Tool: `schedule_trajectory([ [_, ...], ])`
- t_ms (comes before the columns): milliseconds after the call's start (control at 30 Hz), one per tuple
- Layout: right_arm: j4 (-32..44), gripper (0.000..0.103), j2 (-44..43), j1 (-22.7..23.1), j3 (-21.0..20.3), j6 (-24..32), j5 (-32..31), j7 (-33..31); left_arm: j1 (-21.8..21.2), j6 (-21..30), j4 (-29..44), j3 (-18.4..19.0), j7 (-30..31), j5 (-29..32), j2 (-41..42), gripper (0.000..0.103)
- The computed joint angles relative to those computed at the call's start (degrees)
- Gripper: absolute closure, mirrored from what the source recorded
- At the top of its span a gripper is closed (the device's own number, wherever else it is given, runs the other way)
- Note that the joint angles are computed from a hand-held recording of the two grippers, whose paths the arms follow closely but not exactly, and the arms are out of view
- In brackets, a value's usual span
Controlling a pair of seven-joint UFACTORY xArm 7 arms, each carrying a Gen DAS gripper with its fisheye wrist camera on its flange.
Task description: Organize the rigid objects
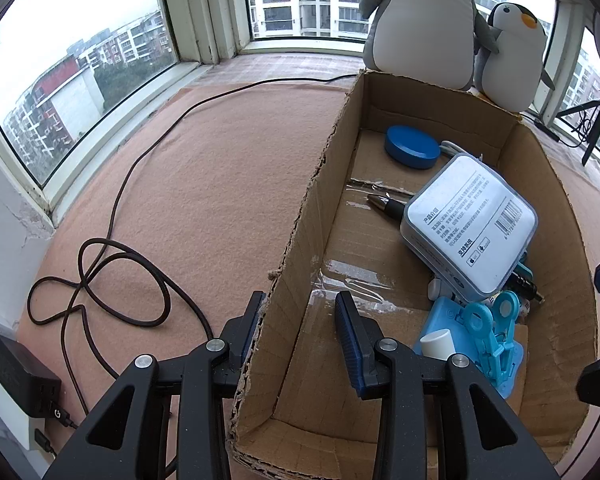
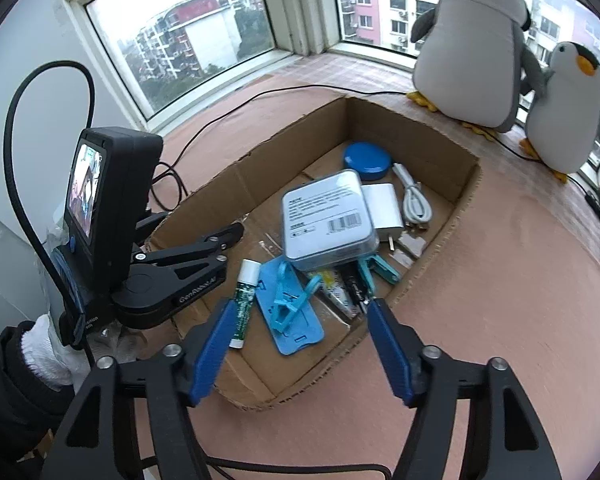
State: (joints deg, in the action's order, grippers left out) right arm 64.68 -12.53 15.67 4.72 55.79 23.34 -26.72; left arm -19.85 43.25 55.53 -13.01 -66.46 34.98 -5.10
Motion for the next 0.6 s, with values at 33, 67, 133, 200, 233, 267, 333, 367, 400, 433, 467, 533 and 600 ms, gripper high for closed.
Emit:
schedule_trajectory([
  [33,-0.21,0.038,-0.15,-0.17,-0.05,-0.22,-0.28,0.14,0.01,0.02,0.04,0.02,0.06,0.0,0.02,0.065],
  [67,-0.49,0.038,-0.38,-0.28,-0.09,-0.42,-0.42,0.26,0.0,-0.01,-0.03,0.02,0.05,0.01,-0.03,0.065],
  [133,-1.08,0.038,-0.84,-0.63,-0.45,-0.58,-0.41,0.61,0.01,-0.03,0.0,0.04,0.06,-0.05,-0.01,0.065],
  [200,-1.45,0.038,-1.17,-0.95,-0.89,-0.55,-0.09,0.68,-0.01,0.02,-0.05,0.02,0.04,-0.1,-0.04,0.065],
  [233,-1.69,0.038,-1.41,-1.18,-1.07,-0.6,-0.08,0.96,-0.01,0.04,-0.01,0.01,0.08,-0.1,0.02,0.065],
  [267,-1.94,0.038,-1.68,-1.44,-1.21,-0.65,-0.17,1.3,-0.03,0.05,-0.05,0.01,0.12,-0.17,0.01,0.065],
  [333,-2.41,0.037,-2.25,-1.8,-1.44,-0.66,-0.3,1.85,-0.05,0.05,-0.08,0.06,0.35,-0.52,-0.04,0.065],
  [367,-2.62,0.037,-2.54,-1.98,-1.65,-0.6,-0.2,2.09,-0.05,0.08,-0.07,0.06,0.46,-0.59,-0.02,0.065],
  [400,-2.87,0.037,-2.89,-2.17,-1.85,-0.51,-0.12,2.36,-0.06,0.13,-0.14,0.04,0.46,-0.6,-0.11,0.065],
  [433,-3.09,0.037,-3.24,-2.31,-1.94,-0.47,-0.13,2.65,-0.06,0.21,-0.12,0.01,0.46,-0.61,-0.1,0.065],
  [467,-3.43,0.037,-3.71,-2.52,-2.08,-0.54,-0.19,3.01,-0.08,0.33,-0.07,-0.02,0.48,-0.61,-0.09,0.065],
  [533,-4.1,0.037,-4.62,-2.86,-2.36,-0.79,-0.35,3.51,-0.14,0.58,0.02,-0.08,0.57,-0.71,-0.11,0.065],
  [600,-4.76,0.037,-5.47,-3.19,-2.77,-1.07,-0.4,3.85,-0.19,0.7,0.11,-0.07,0.83,-0.94,-0.1,0.065],
])
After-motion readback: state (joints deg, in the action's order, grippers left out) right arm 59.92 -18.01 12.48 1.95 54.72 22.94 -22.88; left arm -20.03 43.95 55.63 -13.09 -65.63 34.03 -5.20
